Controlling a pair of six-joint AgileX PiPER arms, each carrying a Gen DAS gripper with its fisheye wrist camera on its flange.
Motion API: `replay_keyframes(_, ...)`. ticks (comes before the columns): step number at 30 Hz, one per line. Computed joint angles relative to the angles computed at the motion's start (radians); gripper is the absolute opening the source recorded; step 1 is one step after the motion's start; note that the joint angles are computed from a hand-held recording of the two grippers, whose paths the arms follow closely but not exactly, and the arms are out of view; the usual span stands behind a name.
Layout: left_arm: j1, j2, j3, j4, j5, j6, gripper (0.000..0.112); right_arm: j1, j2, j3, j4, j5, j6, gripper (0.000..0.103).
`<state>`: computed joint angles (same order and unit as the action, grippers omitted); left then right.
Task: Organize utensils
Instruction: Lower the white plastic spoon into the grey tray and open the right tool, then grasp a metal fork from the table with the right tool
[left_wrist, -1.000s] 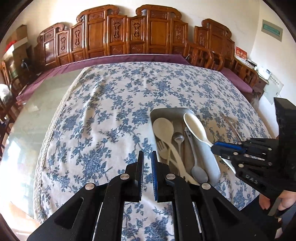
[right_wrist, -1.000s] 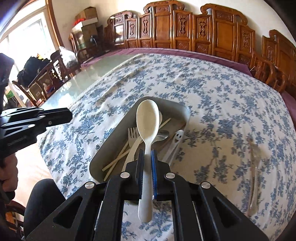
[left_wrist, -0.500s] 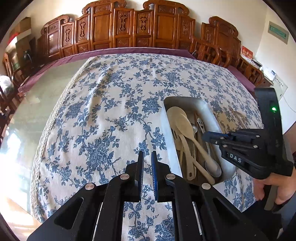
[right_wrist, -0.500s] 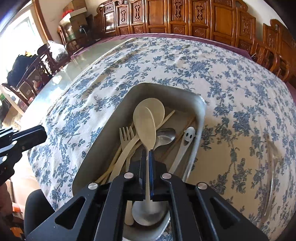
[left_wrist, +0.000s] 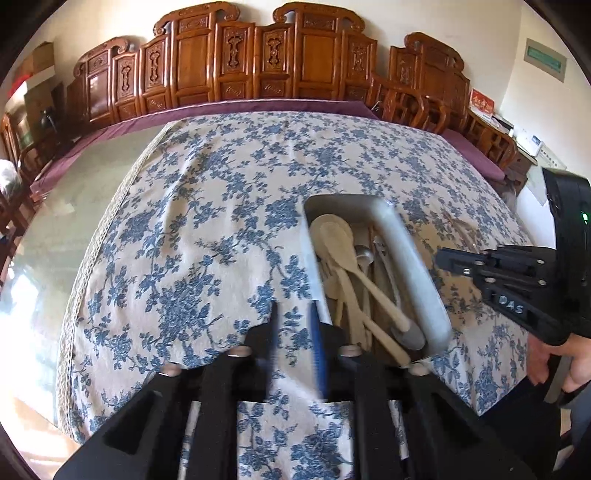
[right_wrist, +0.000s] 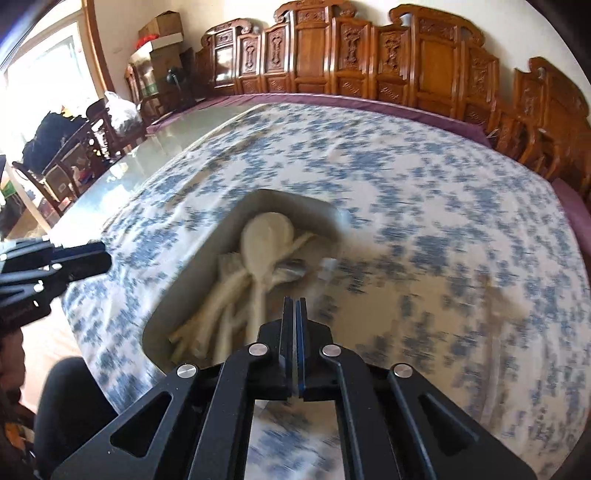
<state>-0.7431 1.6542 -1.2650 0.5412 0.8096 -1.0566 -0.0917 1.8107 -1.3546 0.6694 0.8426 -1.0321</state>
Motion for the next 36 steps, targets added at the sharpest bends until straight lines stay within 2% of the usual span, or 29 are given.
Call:
replay_keyframes(1,-0.009,0.006,-0.011,0.006,0.001,-0.009,0.032,-0.025,0.002,-0.004,0.0,0.006,-0.015,0.002)
replay_keyframes(5,-0.025,0.057,-0.085,-0.015,0.028,0.026,0.037,-0.15,0.038,-0.054,-0.002,0.024,-0.086,0.002)
replay_keyframes(7,-0.034,0.084,-0.126,-0.012,0.042,0.037,0.051,-0.203,0.073,-0.095,-0.002,0.027,-0.103,0.002)
replay_keyframes(11,-0.052,0.151,-0.223,-0.005,0.067,0.04,0.064,-0.282,0.165,-0.179,-0.012,0.004,-0.117,0.005)
replay_keyframes(13,-0.059,0.187,-0.268,-0.012,0.067,0.039,0.075,-0.311,0.227,-0.237,-0.014,0.019,-0.106,0.007)
replay_keyframes(18,-0.077,0.313,-0.429,-0.044,0.095,0.074,0.079,-0.326,0.345,-0.344,-0.039,0.024,-0.101,0.013)
replay_keyframes(24,-0.091,0.47,-0.655,-0.097,0.161,0.15,0.079,-0.301,0.45,-0.471,-0.064,0.067,-0.056,0.014)
replay_keyframes(31,-0.092,0.626,-0.888,-0.15,0.22,0.222,0.079,-0.273,0.509,-0.55,-0.129,0.061,-0.028,0.013)
replay_keyframes(33,-0.09,0.663,-0.938,-0.163,0.228,0.238,0.08,-0.28,0.53,-0.589,-0.131,0.089,-0.017,0.014)
replay_keyframes(36,-0.09,0.723,-1.032,-0.182,0.262,0.259,0.079,-0.289,0.528,-0.577,-0.109,0.089,-0.074,0.014)
